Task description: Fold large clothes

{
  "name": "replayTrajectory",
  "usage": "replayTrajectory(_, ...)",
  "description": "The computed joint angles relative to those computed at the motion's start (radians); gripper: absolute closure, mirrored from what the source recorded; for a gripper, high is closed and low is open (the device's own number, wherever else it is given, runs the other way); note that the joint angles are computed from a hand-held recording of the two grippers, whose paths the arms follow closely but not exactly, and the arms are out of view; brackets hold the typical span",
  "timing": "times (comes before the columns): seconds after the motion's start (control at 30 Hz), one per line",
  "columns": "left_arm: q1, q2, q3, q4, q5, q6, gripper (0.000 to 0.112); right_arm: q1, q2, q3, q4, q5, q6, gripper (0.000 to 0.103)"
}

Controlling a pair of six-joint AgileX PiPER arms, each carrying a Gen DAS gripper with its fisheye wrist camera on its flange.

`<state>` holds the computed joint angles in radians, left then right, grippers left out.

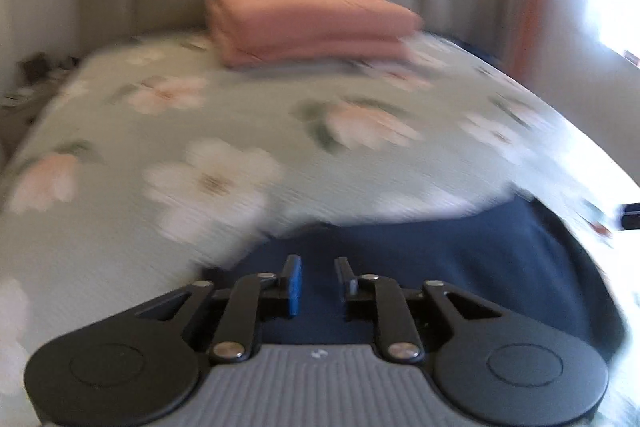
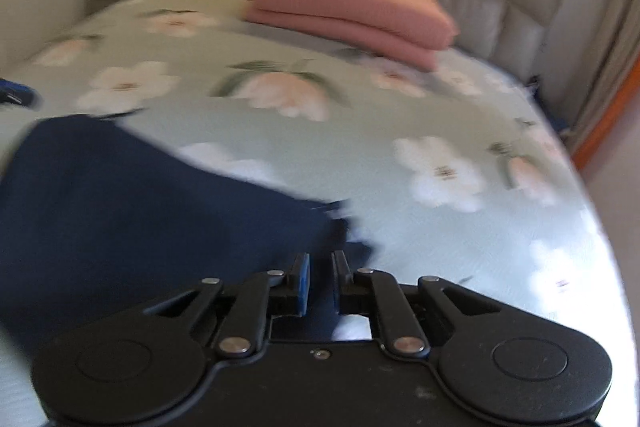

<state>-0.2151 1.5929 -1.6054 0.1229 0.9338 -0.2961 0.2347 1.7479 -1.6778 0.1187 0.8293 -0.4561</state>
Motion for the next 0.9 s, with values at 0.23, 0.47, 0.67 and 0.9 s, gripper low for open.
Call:
replayTrajectory(0.23, -0.253, 0.035, 0.17, 0.165, 0.016, -0.317, 0.089, 0.162, 0.131, 0.126, 0.089, -0.087, 0.21, 0.094)
replayTrajectory(0.47, -0.184, -0.2, 0.449, 0.189, 0.081, -0.409, 0.098, 0.077, -0.033, 0.386, 0.075, -0.179, 0.096, 0.102)
replayTrajectory(0.67, -0.15, -0.333, 0.539, 0.162, 0.146, -0.354, 0.098, 0.001, -0.084, 0.467, -0.13, -0.145, 0.297, 0.093)
replayTrajectory(0.9, -0.218, -0.35, 0.472, 0.184, 0.2, -0.402, 0.091, 0.043, -0.213, 0.511, -0.194, -0.121, 0.434, 0.091)
